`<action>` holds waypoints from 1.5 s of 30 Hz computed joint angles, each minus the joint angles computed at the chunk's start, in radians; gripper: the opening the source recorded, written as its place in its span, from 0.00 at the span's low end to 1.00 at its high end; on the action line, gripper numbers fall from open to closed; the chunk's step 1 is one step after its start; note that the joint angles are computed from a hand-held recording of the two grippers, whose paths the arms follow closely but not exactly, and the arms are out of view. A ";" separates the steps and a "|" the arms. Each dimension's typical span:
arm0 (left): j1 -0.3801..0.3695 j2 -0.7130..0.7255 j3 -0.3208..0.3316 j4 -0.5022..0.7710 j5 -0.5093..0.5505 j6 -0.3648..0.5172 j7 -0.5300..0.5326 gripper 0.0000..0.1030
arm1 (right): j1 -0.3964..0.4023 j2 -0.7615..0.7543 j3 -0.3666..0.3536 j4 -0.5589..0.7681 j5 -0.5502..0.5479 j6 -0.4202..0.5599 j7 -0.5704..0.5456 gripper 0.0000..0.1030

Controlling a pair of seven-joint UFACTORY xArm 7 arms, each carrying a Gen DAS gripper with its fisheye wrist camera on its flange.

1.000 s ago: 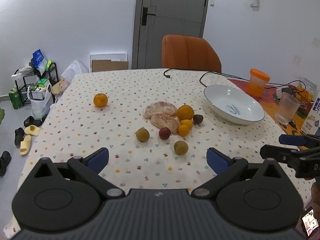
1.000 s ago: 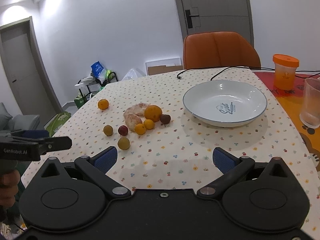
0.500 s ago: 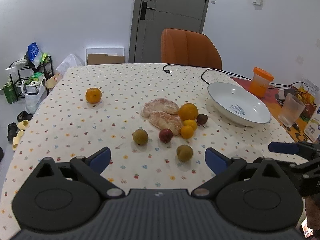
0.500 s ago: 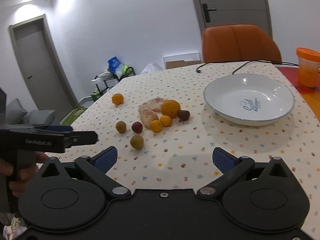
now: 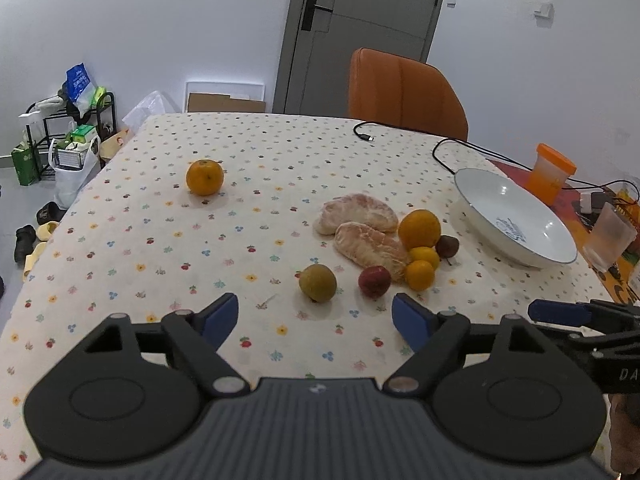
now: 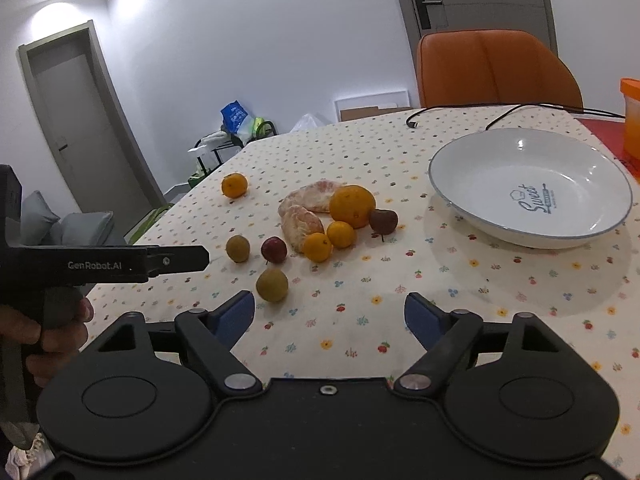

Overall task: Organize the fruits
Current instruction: 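Grasp the olive-brown round fruit with the left gripper while the right gripper grasps a small mandarin, then carry both held fruits over the white bowl with both grippers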

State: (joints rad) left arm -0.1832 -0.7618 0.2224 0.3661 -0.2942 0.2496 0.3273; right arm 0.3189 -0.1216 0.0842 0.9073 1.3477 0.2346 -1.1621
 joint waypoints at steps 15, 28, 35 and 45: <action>-0.095 0.165 0.068 0.075 -0.067 -0.070 0.053 0.54 | -0.048 0.135 0.035 0.116 -0.036 0.025 0.047 0.54; -0.126 0.218 0.087 0.112 -0.148 -0.090 0.130 0.24 | -0.091 0.234 0.084 0.218 -0.103 0.047 0.102 0.42; -0.102 0.208 0.083 0.112 -0.143 -0.087 0.144 0.24 | -0.097 0.272 0.113 0.260 -0.139 0.041 0.123 0.41; -0.078 0.184 0.036 0.094 -0.108 -0.104 0.111 0.24 | -0.122 0.274 0.141 0.263 -0.055 0.029 0.050 0.21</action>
